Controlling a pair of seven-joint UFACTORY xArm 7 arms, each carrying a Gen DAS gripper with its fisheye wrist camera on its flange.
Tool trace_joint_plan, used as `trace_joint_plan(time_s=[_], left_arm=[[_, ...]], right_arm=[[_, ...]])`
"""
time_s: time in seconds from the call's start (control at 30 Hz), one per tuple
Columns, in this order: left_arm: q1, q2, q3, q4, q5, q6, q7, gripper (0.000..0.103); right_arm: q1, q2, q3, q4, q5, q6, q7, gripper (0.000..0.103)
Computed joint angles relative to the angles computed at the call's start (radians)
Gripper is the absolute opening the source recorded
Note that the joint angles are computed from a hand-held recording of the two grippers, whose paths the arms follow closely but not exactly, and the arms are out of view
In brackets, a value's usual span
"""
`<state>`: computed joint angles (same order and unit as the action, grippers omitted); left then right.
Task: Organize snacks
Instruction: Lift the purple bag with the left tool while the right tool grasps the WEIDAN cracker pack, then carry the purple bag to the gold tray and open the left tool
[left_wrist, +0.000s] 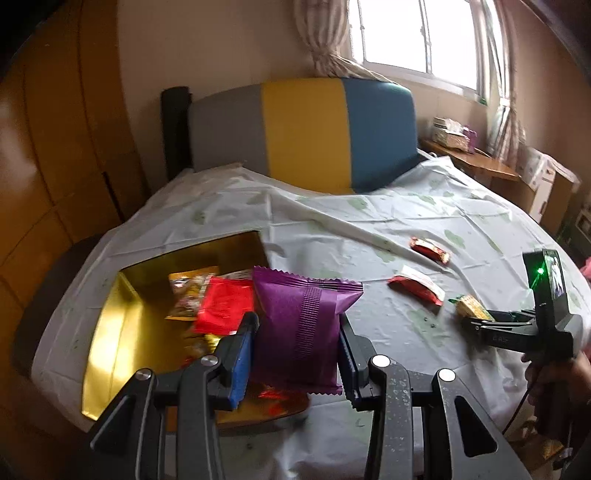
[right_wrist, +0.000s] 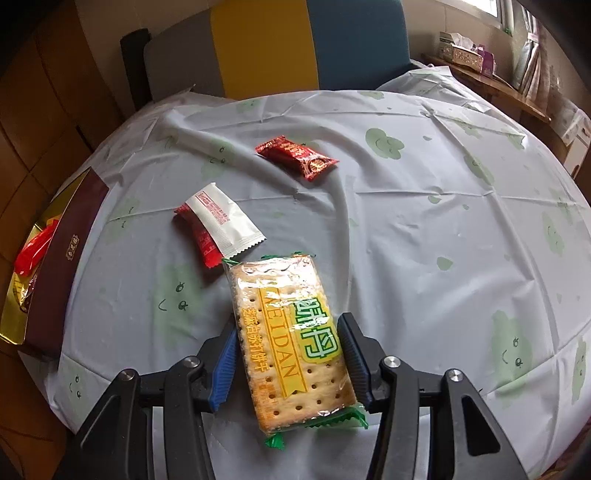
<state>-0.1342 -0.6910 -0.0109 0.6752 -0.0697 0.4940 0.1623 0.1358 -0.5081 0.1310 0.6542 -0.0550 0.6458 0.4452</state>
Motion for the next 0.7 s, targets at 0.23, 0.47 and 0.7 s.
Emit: trace_joint_plan(time_s=[0.23,0.47,0.7], left_arm=[[0.060,-0.036,0.018,-0.027,0.019,0.004,-0.027,0.041],[0.119,-0.025,0.043,-0.044,0.031,0.010,-0.047,0.041],[0.151,-0.006,0.057,-0.051,0.031,0.013,-0.065,0.041]], right_arm=[[-0.025,-0.039,0.065,-0.038,-0.097,-0.018,0.059,0.053],[-0.027,-0.049,0.079,-0.056,-0.144,-0.043,0.104,0.053],[-0.044,-0.063,0.106,-0.080,-0.198,-0.080,0.150,0.053]])
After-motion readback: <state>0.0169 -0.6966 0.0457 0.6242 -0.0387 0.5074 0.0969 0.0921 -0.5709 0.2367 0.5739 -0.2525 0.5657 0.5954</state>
